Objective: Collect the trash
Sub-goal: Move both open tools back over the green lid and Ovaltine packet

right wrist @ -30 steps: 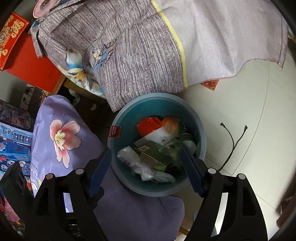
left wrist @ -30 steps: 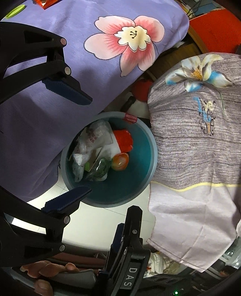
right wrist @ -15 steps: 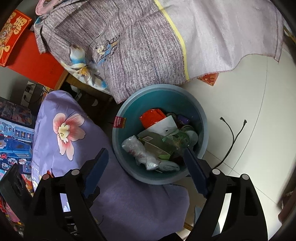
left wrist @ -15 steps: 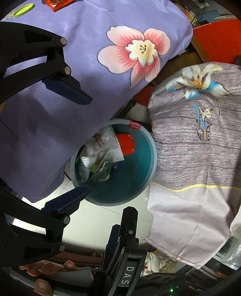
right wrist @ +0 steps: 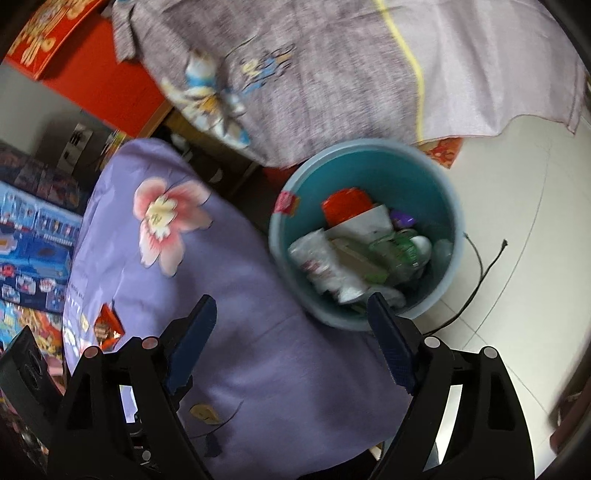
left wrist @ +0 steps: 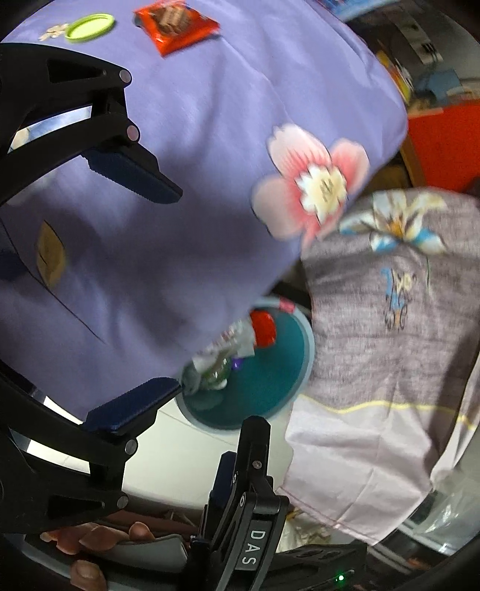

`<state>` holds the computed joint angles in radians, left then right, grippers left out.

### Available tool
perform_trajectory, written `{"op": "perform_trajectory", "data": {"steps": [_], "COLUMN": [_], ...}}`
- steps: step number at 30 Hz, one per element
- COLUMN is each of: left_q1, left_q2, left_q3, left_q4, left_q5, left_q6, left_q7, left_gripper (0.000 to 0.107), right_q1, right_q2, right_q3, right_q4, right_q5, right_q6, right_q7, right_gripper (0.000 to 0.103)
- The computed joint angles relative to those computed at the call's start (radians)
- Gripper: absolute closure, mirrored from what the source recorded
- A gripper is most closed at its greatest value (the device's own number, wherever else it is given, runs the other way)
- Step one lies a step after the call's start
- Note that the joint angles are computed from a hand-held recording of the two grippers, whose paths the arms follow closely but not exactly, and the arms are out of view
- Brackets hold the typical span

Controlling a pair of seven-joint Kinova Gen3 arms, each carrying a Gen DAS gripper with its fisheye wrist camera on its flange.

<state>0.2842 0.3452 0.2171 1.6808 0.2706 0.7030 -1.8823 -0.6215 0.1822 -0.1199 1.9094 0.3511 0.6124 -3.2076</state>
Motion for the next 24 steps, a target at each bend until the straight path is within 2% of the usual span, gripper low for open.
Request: {"op": "perform_trajectory", "data": {"steps": [8, 15, 24], "left_q1": [-0.128, -0.273, -0.45], "left_q2": [-0.068, -0.109, -0.086], "left_q3": [-0.034, -0.087, -0.153], "left_q4": [0.106, 0.186, 0.208], "left_q5": [0.069, 0.136, 0.193], "left_q6": [-0.013, -0.024, -0.032], "left_q7": [-0.083, -0.204, -0.344], "left_gripper": [0.011, 0.01, 0.01], "right_q1": [-0.051, -0.097, -0.15], "right_q2": [0.11, 0.23, 0.4], "right_q3": [-0.015, -0.012, 0.002], "right_q4": [-0.162, -0.344, -0.618], "right_q5": [-0.046, -0.116, -0.197], "right_q6": [0.065, 0.147, 0.289], "right_q7": [0.102, 0.224, 0.385], "right_gripper": [0.023, 0.019, 0.019]}}
